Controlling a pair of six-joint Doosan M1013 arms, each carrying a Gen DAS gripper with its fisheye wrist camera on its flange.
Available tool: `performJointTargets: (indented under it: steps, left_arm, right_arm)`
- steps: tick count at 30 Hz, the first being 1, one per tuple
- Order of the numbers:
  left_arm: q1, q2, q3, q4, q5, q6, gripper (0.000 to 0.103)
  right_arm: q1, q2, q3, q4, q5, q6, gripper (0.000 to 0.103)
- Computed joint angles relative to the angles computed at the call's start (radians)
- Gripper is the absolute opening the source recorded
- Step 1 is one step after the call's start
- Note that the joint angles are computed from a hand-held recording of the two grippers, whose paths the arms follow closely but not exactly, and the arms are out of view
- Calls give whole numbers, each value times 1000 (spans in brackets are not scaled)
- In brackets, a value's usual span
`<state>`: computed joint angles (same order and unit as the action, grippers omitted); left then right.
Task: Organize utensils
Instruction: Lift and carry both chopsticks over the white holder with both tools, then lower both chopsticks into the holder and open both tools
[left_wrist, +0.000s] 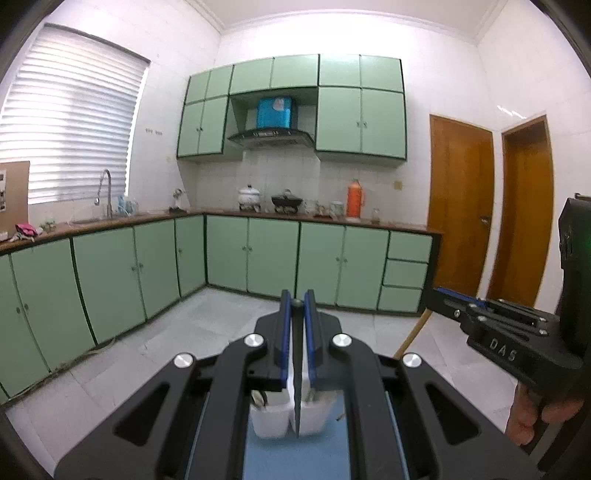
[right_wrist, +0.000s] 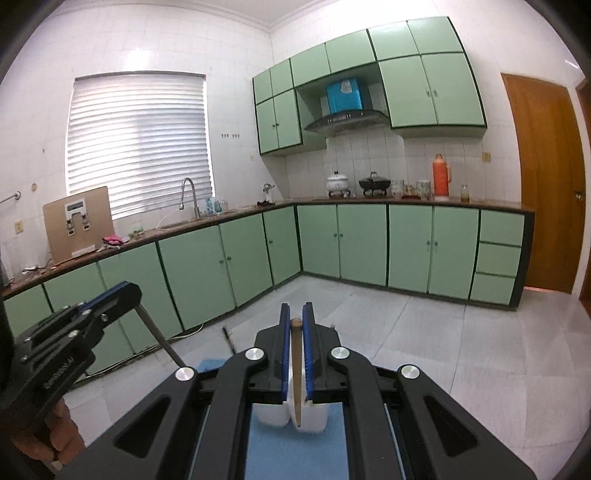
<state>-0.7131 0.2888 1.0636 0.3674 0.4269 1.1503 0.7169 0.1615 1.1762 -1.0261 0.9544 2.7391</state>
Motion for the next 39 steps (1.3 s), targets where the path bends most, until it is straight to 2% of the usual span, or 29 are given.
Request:
performJointTargets:
  steps: [8,13,18,26,39]
  left_arm:
    - [7,116,-165,76,24,-46,6]
    - [15,189,-257,52,62,-29,6]
    - [24,252,-322,-5,117,-2,6]
    - [35,290,-336,-33,158,25,6]
    - [48,314,-328,-56,222,42,6]
  right_arm:
    - [-66,78,-102,41,-29,-80,6]
    - [-114,115,-129,114,-52,-118,6]
    - [-141,135,-119,175,-88,-122,6]
    - [-162,154,-97,229,-99,-140,6]
    - [-174,164,-63,290,-98,-141,6]
